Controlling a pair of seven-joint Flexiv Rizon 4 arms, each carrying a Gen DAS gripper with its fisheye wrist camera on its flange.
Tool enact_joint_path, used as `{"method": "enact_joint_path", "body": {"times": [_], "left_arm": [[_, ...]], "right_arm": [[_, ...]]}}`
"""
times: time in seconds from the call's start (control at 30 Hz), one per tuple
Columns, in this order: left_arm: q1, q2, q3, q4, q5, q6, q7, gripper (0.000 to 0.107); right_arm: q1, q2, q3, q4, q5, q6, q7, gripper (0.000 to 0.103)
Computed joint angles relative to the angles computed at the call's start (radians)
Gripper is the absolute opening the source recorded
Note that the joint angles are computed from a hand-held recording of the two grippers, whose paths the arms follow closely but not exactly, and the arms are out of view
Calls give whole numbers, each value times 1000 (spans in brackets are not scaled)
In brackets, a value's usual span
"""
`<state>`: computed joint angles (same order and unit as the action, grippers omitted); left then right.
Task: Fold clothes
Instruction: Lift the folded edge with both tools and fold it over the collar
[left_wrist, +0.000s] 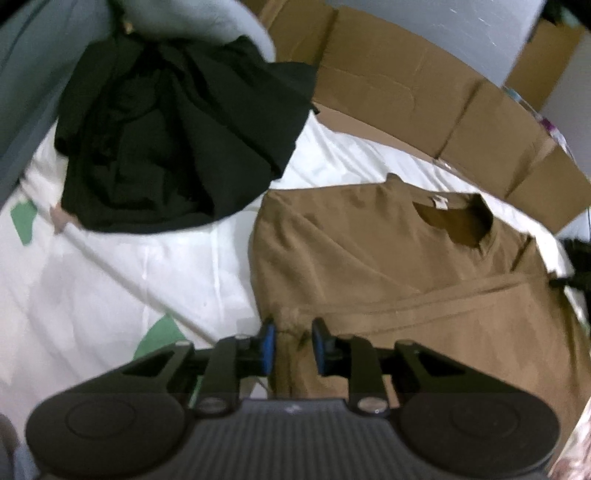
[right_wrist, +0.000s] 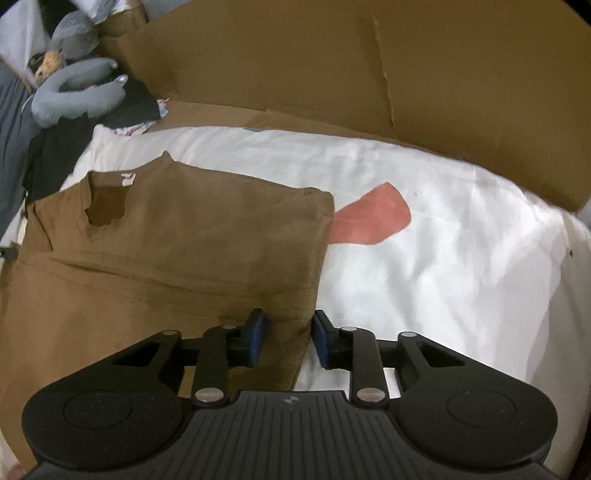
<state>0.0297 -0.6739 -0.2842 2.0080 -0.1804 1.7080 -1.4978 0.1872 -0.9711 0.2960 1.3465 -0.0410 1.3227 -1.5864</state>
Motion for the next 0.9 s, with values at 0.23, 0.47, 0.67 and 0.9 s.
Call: {"method": "enact_joint_path", "body": {"times": [0.23,0.47,0.67,0.9], "left_arm": [[-47,24,53,13,19,27,11,5],[94,60,-67,84,34,66,-42,4],[130,70,-93,94,54,79,-73,4],[149,73,-110,49,71,59,-94,4]], "right_arm": [[22,23,-38,43,-33,67,-12,3],[5,48,-39,77,-9,126,102,2],[-2,50,-38,87,-41,149,136,2],[-12,66,-28,69,-53,151,177,2]]}}
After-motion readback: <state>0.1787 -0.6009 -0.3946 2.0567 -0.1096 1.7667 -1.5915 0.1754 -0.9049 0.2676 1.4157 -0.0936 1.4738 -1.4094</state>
